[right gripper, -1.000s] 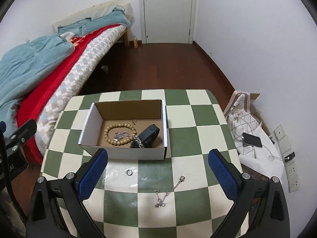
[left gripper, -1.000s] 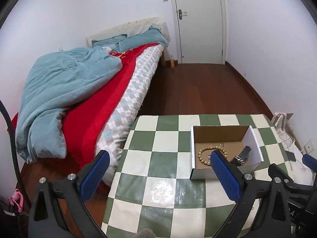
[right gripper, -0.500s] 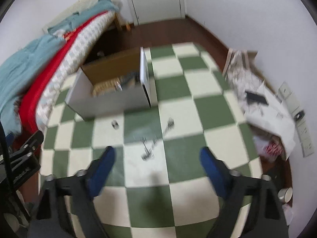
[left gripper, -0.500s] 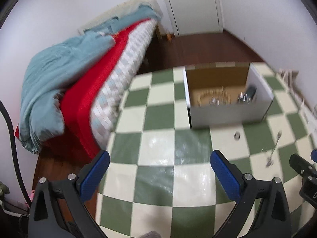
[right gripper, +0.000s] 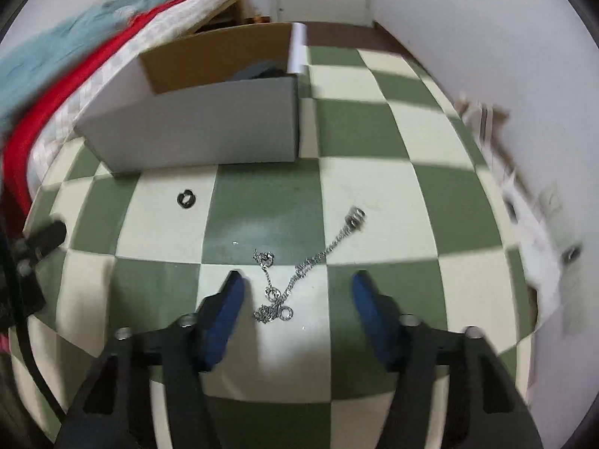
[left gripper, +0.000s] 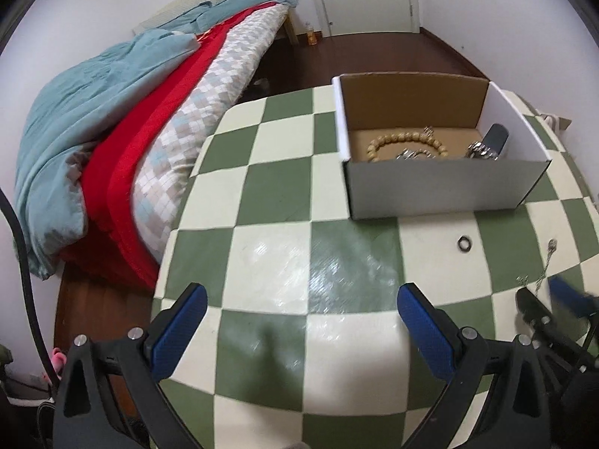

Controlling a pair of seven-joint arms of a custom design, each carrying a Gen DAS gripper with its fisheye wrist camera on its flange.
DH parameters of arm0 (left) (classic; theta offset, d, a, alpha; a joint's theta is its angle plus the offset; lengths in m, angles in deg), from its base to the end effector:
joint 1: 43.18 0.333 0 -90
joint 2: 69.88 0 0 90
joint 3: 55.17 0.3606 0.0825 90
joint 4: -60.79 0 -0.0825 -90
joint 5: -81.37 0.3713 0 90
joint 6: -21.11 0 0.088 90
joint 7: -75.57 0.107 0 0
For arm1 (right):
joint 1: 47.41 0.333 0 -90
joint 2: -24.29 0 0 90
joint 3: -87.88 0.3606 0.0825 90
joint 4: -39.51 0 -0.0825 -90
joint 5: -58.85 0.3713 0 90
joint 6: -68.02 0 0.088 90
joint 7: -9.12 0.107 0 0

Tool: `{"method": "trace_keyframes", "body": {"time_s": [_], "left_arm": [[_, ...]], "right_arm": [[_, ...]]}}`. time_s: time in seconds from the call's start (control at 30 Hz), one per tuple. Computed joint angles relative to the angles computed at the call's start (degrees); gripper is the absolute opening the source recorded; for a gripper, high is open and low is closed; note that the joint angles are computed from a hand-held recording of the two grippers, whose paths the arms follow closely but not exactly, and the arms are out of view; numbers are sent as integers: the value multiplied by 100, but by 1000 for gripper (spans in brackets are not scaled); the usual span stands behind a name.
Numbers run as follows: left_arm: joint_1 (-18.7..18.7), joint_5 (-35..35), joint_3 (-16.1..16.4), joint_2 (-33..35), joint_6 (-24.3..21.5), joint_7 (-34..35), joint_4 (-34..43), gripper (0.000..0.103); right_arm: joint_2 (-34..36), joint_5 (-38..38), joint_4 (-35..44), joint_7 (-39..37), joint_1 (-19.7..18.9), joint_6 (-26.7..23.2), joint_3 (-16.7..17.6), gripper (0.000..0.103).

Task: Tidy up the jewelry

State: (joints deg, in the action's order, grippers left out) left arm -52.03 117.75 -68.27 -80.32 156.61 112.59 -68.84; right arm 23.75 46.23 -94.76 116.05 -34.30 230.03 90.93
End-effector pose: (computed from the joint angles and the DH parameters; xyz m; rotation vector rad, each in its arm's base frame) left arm 0.4613 -0.1842 0.5155 -1.9305 1.6791 -0.2465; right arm 0.5077 0.1587 0.4439 -2.0939 1.7486 -0.4713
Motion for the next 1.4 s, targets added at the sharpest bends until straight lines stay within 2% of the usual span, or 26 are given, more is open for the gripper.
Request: {"method": "trace_keyframes", "body": {"time_s": [0.03, 0.07, 0.13, 0.2, 0.3, 0.53, 0.6, 0.67, 0.7, 0.73, 0.77, 0.83, 0.97, 1.2, 1.3, 1.4], "left_arm": [[-14, -53, 24, 41, 113, 79, 29, 103], [-23, -83, 28, 74, 182, 116, 55, 103], [-70, -262, 63, 188, 440, 339, 119, 103], [-142, -451, 54, 393, 618, 626, 270, 103], [-250, -581, 1, 721, 769, 954, 531, 103], [-500, -436, -38, 1281, 712, 1167, 1049, 100], [-543, -452, -22, 1338, 709, 1182, 1105, 94], [-585, -445, -19, 1370, 668, 1200, 1129, 83], [-595, -498, -18, 1391, 658, 1256, 1144, 73], [-598, -578, -16, 1401, 661, 1334, 1143, 58], [-599, -624, -8, 1422, 659, 1385, 1143, 39], [-591, -875, -9, 1454, 642, 1564, 1133, 20], [-618, -704, 9, 1371, 786, 1464, 996, 5], [-586, -885, 12, 1270, 1005, 1535, 848, 1], [-583, -845, 8, 1171, 1055, 1485, 755, 1], [-553, -974, 8, 966, 1129, 1539, 577, 1]], "right_arm": [[2, -234, 2, 128, -7, 35, 0, 8], [25, -397, 39, 215, -14, -7, -3, 0], [17, -101, -3, 50, -42, 83, -49, 0], [10, -116, -5, 113, -105, 77, -99, 0], [4, 274, -13, -17, -240, 74, -198, 0], [-51, 382, -22, -127, -438, -67, -246, 0], [-53, 528, -17, -205, -463, -83, -251, 0], [-58, 543, -18, -201, -479, -88, -244, 0], [-67, 547, -24, -188, -482, -94, -238, 0], [-82, 550, -31, -179, -485, -103, -233, 0], [-82, 551, -30, -173, -491, -105, -230, 0], [-103, 579, -40, -152, -494, -118, -219, 0], [-102, 576, -28, -99, -504, -137, -207, 0], [-115, 580, -21, -70, -504, -154, -202, 0], [-193, 733, -77, -161, -510, -55, -207, 0], [-377, 1199, -184, -462, -497, 79, -220, 0]]}}
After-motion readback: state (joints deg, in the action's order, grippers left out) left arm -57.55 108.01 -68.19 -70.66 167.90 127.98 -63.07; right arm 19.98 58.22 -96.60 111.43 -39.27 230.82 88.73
